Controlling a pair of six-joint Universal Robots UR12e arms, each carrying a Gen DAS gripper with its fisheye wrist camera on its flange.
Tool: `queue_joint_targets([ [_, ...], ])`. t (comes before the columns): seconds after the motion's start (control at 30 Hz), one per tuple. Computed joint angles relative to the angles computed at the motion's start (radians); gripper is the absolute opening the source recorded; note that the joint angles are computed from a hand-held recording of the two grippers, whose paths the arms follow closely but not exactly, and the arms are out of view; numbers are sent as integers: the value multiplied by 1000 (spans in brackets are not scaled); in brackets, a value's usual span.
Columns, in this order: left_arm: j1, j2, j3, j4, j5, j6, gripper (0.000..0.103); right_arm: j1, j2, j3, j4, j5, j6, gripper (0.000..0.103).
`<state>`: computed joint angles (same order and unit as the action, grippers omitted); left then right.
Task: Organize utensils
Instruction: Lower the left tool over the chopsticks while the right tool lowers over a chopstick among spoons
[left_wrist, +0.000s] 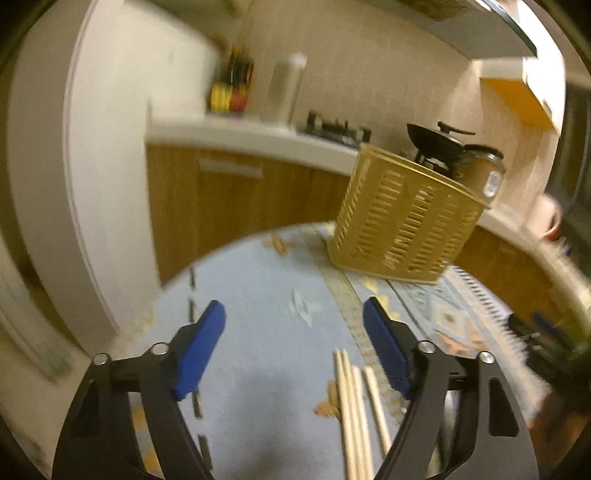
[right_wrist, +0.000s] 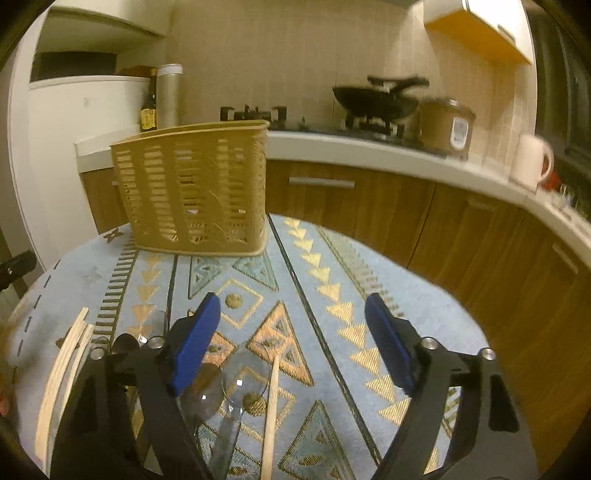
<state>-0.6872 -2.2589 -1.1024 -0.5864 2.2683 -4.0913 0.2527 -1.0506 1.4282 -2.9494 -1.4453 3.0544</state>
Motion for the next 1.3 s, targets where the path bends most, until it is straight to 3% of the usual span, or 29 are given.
queue_joint_targets([
  [0.1, 20, 28, -31, -6, -138, -7, 54, -8, -6, -7, 59, 28, 11, 65],
  [0.27, 35, 22, 7, -108, -308, 45, 47, -8, -19, -12, 134, 44, -22, 65],
  [0.37, 32, -12, 84, -247, -357, 89, 39, -9, -27, -16, 174, 58, -37, 64],
  [0.57, 25, -76, 208, -465, -355, 110, 31, -16, -42, -7, 193, 85, -48, 64],
  [0.83, 23, -95, 254, -534, -327, 121, 32, -18, -42, -5, 217, 88, -54, 64],
  [1.0, 27, -92, 264, -569, -351, 109, 32, -17, -42, -13, 242, 90, -57, 64],
  [1.17, 35, -123, 334, -650, -368, 178, 35, -18, -36, -39, 316, 97, -40, 64],
  [1.3, 31, -135, 364, -691, -356, 199, 31, -19, -40, -40, 336, 83, -49, 64],
])
